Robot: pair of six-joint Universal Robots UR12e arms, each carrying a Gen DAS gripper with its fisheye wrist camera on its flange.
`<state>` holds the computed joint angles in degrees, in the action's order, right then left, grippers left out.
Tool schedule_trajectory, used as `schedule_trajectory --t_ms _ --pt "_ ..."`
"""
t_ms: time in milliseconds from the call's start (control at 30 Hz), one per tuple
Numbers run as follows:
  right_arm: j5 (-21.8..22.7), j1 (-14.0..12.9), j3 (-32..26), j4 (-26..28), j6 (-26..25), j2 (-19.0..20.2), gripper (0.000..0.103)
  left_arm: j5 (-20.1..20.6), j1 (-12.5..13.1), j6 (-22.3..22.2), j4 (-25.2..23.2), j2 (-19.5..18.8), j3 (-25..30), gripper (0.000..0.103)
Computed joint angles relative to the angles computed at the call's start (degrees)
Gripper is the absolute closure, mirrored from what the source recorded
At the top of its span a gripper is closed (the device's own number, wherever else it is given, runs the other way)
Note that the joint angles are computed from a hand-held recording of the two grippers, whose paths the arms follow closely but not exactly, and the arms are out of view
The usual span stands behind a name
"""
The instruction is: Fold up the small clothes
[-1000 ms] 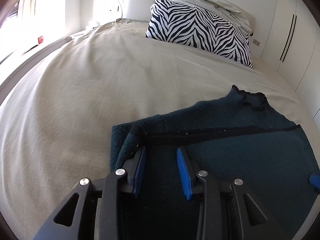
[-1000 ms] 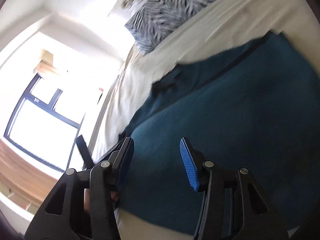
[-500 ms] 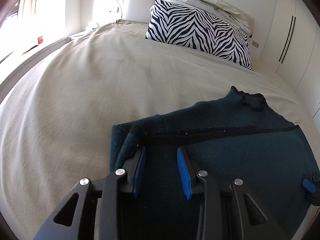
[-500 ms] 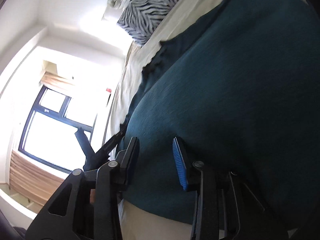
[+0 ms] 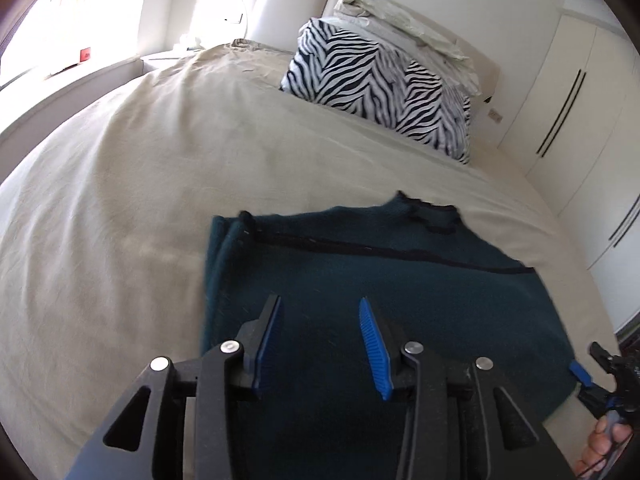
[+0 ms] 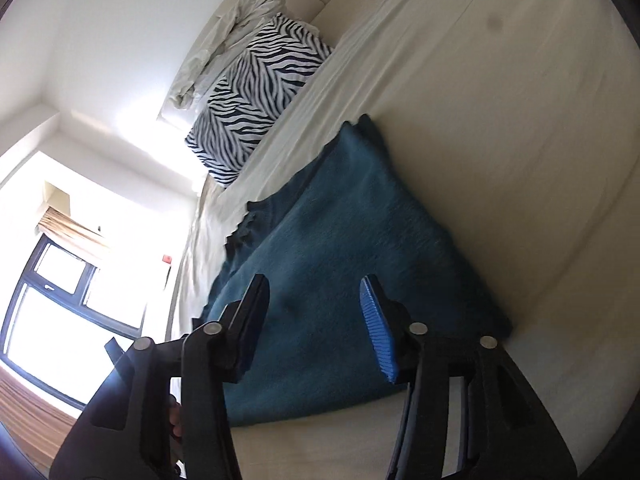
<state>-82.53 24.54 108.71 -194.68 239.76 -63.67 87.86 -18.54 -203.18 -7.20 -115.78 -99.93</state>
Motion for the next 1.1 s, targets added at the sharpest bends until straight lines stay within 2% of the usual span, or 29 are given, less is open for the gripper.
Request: schedule_trajectory --t_ms 67,100,167,233,300,333,367,433,567,700,767,800,867,933,1100 --pt "3.88 1.23 -2.02 0.39 -1.03 0.78 0.053 -4.06 -1.24 0.23 2.76 1.10 -2.06 0.047" --pt "5.69 1.69 -3.08 0.14 -1.09 1.56 0.053 -5.81 -1.75 0.88 2.62 1.11 -2.29 0.047" --pt "9.92 2.56 -5.79 -0.67 0.05 3.87 0.053 -5.96 -2.63 1.95 0.78 0.69 -2.28 0.047" --pt "13.84 3.22 -8.33 0.20 1.02 6.03 0.053 -5.43 -2.45 0.49 -2.00 0.30 -2.49 0.047" --pt "16.92 3.59 -10.05 4.04 -0.47 7.31 0.053 -7.13 -1.13 -1.36 -1.09 0.31 -3.96 0.059" --pt "17.54 3.68 -10.28 5.75 -0.68 7.63 0.055 -7.55 -0.70 -1.18 -0.85 0.59 -4.70 0.068" --pt "17.92 3.53 -10.02 5.05 0.14 8.10 0.055 -8.33 -0.19 -0.75 -0.79 1.01 -5.35 0.070" --pt "19.42 2.89 -7.85 -1.09 3.41 8.51 0.057 -9.93 0.69 0.14 0.16 1.89 -6.91 0.070" --pt "16.53 1.46 -4.14 -7.38 6.88 7.61 0.058 -14.78 3.05 -1.59 3.58 3.01 -10.07 0.070" --pt "10.10 0.62 0.25 -7.54 7.75 4.23 0.057 -15.69 4.43 -4.28 5.99 4.87 -13.28 0.069" --pt "6.80 0.26 2.61 -6.56 7.65 2.05 0.056 -14.67 4.96 -6.21 6.74 6.19 -14.87 0.059" --pt "5.01 0.29 3.52 -5.67 7.36 0.95 0.055 -14.43 5.31 -7.14 8.16 6.86 -15.83 0.059" --pt "1.78 0.35 4.94 -3.43 6.78 -1.26 0.054 -11.94 5.55 -8.75 8.80 8.51 -17.23 0.041" --pt "0.58 0.54 5.81 -2.94 6.16 -2.41 0.050 -10.75 5.94 -9.70 11.04 9.38 -18.26 0.032" --pt "2.50 1.14 4.45 1.16 1.49 -3.84 0.049 -14.85 7.59 -10.27 8.81 8.63 -16.70 0.031"
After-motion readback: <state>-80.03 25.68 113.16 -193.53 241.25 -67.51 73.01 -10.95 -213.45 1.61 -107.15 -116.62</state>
